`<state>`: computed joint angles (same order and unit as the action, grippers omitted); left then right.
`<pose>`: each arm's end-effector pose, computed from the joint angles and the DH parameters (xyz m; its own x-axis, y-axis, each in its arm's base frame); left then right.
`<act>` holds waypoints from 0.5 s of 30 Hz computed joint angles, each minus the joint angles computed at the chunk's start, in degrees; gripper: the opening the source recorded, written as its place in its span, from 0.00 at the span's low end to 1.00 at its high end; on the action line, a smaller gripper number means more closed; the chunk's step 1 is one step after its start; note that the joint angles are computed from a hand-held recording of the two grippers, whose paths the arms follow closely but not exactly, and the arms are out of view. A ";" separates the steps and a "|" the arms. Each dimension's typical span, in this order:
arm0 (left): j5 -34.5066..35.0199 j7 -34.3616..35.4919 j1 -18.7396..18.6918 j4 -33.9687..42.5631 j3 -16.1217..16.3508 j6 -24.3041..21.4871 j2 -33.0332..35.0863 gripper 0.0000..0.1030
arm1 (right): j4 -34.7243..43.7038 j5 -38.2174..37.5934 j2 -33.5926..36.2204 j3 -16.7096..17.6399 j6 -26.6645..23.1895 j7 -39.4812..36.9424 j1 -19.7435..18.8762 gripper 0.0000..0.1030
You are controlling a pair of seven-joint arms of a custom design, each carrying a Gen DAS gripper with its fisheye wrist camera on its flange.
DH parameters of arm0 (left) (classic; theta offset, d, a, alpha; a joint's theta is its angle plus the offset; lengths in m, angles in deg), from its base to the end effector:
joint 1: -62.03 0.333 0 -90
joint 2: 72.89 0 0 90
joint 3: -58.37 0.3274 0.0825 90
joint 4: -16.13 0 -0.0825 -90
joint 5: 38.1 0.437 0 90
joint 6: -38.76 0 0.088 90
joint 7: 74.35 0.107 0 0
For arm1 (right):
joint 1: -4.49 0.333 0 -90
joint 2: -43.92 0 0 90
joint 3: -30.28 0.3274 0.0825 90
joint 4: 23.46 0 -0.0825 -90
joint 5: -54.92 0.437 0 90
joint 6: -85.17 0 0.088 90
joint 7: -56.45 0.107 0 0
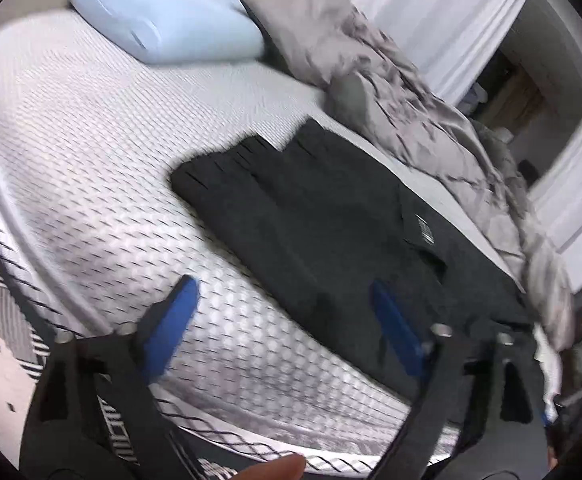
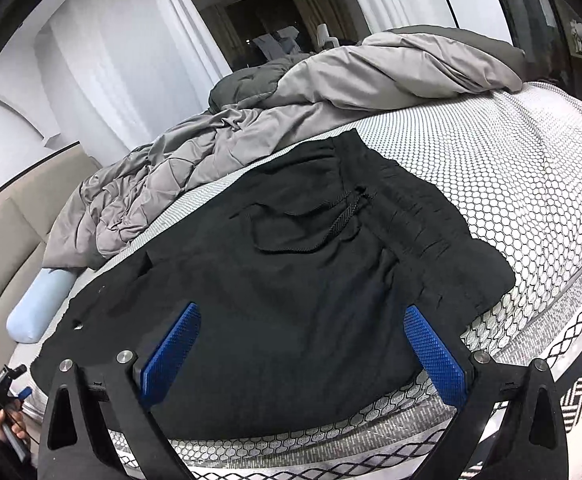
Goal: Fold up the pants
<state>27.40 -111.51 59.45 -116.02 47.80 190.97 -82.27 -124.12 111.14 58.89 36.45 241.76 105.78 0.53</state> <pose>0.5400 -0.1541 0.4363 0.6584 -0.5688 0.4929 -0.2163 -0.7702 -0.5999 0.7238 -0.0105 0.4750 0.1368 -0.9037 -0.4058 -0.6802 0.2121 -0.7017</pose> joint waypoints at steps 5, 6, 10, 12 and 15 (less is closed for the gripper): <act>9.03 -10.16 2.77 2.77 1.69 11.24 4.22 0.67 | 1.29 0.91 0.97 0.01 -2.18 1.44 -0.62 1.00; 11.17 -12.84 3.25 3.54 2.14 12.53 5.14 0.60 | 1.40 1.37 1.03 0.08 -2.53 1.37 -0.81 1.00; 2.21 -6.90 2.36 7.62 2.97 9.04 9.75 0.13 | 1.68 2.72 1.19 -0.01 -3.11 0.97 -1.20 1.00; 4.72 -10.51 1.61 7.75 3.11 6.23 9.45 0.04 | 1.55 3.38 1.14 -0.25 -2.95 1.14 -1.50 1.00; 6.66 -12.55 0.00 5.86 1.80 -2.49 5.89 0.02 | 1.02 6.96 0.79 -0.50 -2.26 1.27 -2.53 1.00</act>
